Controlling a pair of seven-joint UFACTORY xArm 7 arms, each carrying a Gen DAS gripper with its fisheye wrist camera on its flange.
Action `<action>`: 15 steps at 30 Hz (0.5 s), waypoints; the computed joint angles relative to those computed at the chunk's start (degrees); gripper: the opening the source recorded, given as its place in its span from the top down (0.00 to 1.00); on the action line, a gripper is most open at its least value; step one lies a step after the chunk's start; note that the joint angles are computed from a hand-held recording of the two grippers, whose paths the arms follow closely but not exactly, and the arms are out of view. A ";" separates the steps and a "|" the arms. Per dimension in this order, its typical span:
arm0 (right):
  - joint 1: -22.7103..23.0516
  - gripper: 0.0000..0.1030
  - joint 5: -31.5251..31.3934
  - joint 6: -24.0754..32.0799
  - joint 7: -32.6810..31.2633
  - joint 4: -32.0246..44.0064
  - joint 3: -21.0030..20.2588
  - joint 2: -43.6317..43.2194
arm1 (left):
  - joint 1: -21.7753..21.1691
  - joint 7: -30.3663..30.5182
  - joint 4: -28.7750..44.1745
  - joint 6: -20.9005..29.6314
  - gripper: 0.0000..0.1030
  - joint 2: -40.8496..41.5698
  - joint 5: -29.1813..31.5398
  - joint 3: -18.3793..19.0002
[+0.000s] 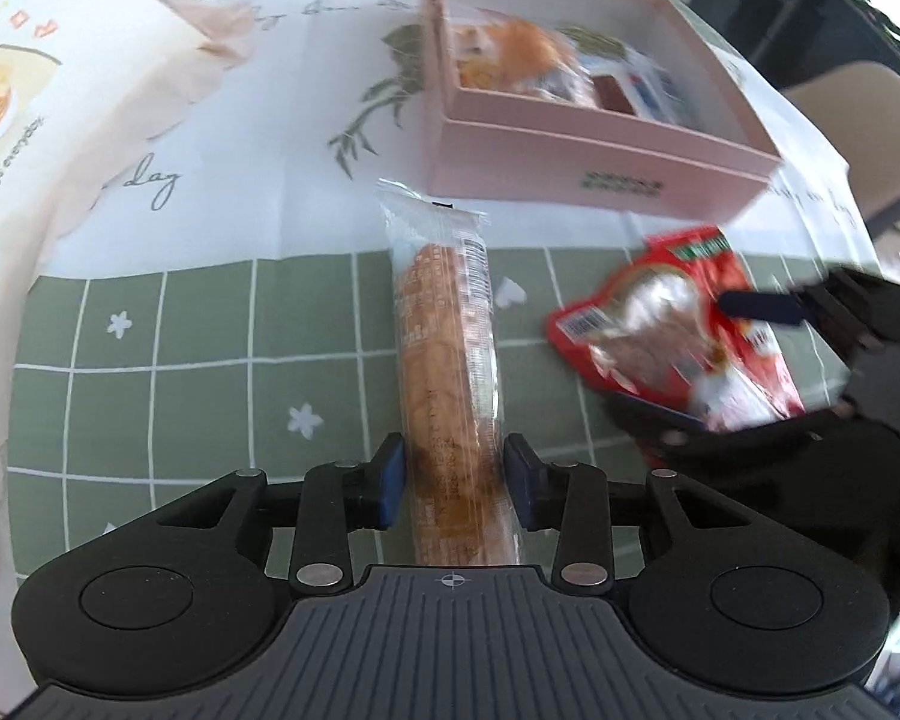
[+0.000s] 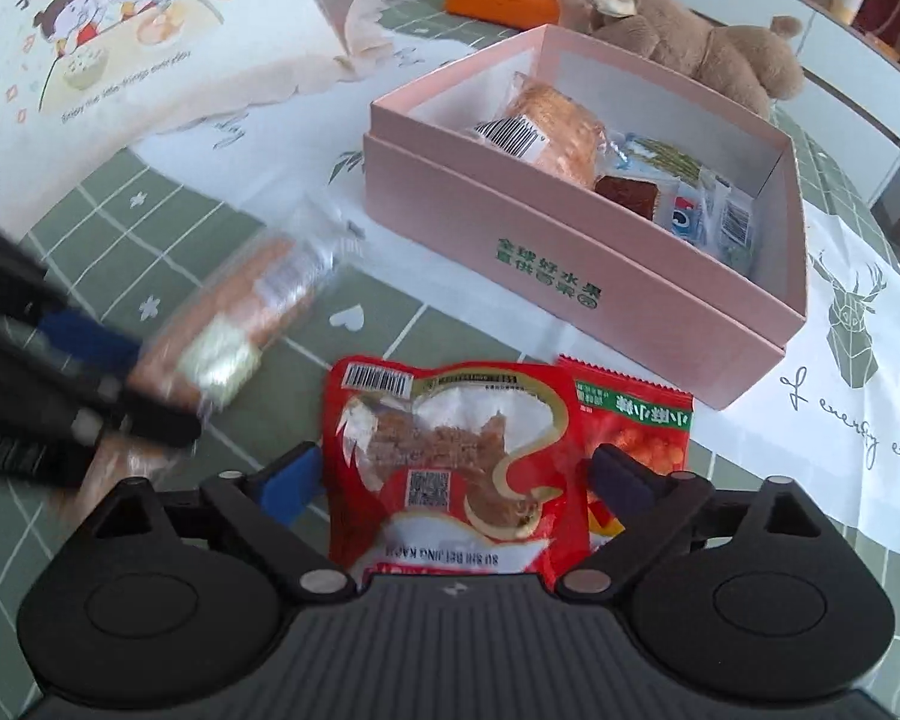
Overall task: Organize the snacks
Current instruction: 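Lift the bread stick with the left gripper while the right grasps the roast-duck packet, then place the bread stick in the pink box with the left gripper while the right drops the roast-duck packet in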
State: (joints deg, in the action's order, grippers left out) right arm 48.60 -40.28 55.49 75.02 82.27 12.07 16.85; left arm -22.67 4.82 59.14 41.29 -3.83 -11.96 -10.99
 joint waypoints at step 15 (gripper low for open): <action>-4.40 0.51 3.78 0.77 5.54 -13.08 3.70 -12.96 | -2.62 -12.79 1.24 -4.54 0.66 -0.25 10.35 -2.56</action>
